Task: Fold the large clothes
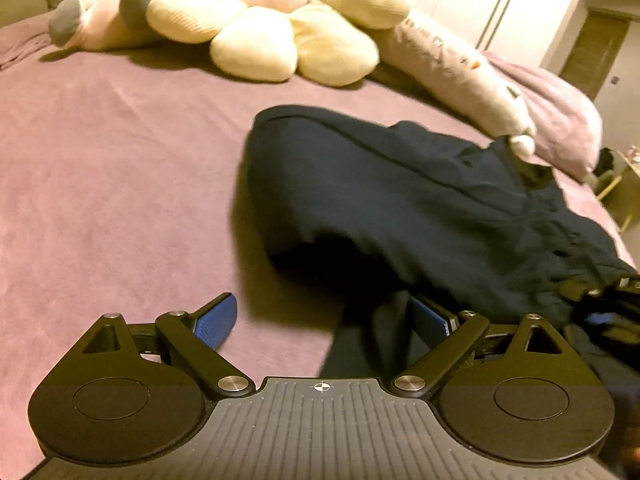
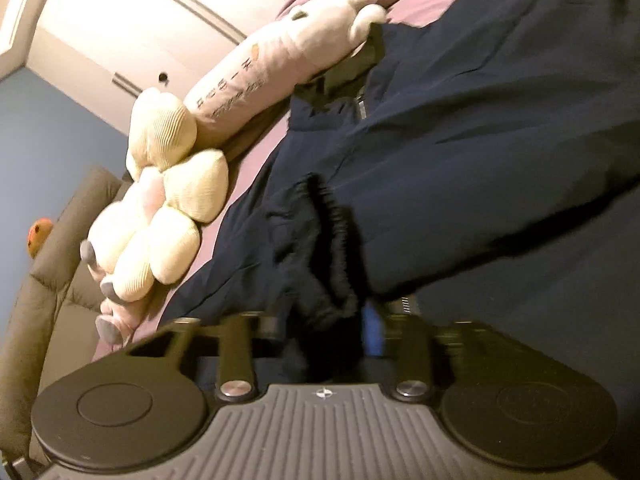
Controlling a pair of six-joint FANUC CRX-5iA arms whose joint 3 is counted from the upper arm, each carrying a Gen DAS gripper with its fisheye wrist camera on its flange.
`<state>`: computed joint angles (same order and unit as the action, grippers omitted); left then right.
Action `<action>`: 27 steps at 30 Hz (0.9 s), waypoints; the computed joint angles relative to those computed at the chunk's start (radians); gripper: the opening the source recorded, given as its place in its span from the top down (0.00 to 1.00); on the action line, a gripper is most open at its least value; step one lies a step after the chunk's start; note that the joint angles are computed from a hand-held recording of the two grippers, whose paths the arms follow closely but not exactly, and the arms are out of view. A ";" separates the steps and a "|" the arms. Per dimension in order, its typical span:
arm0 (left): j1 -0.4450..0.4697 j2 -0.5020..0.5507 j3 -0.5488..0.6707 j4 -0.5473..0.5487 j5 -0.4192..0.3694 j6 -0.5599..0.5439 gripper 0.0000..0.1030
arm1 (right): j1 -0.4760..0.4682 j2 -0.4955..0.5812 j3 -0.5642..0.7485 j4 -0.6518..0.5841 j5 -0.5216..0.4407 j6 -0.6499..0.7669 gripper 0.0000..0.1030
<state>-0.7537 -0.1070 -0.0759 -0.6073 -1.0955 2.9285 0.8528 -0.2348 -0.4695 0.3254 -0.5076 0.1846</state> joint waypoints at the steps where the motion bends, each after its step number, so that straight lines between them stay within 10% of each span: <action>1: 0.006 0.000 -0.002 0.004 0.001 -0.005 0.07 | 0.009 0.007 0.014 0.019 -0.026 0.016 0.88; 8: -0.010 0.045 0.069 -0.045 -0.017 -0.045 0.07 | -0.042 -0.162 -0.102 0.396 0.131 -0.210 0.90; 13: -0.015 0.118 0.140 -0.034 0.024 -0.107 0.07 | -0.105 -0.221 -0.123 0.510 0.030 -0.248 0.90; 21: 0.002 0.181 0.165 0.051 0.063 -0.187 0.08 | -0.203 -0.157 -0.110 0.333 -0.176 -0.110 0.89; 27: 0.011 0.188 0.169 0.064 0.055 -0.207 0.08 | -0.272 -0.162 -0.147 0.171 -0.050 -0.074 0.69</action>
<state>-0.7423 0.0809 0.0934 -0.5430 -1.0402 2.7214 0.5803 -0.3970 -0.6170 0.4968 -0.5577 0.1109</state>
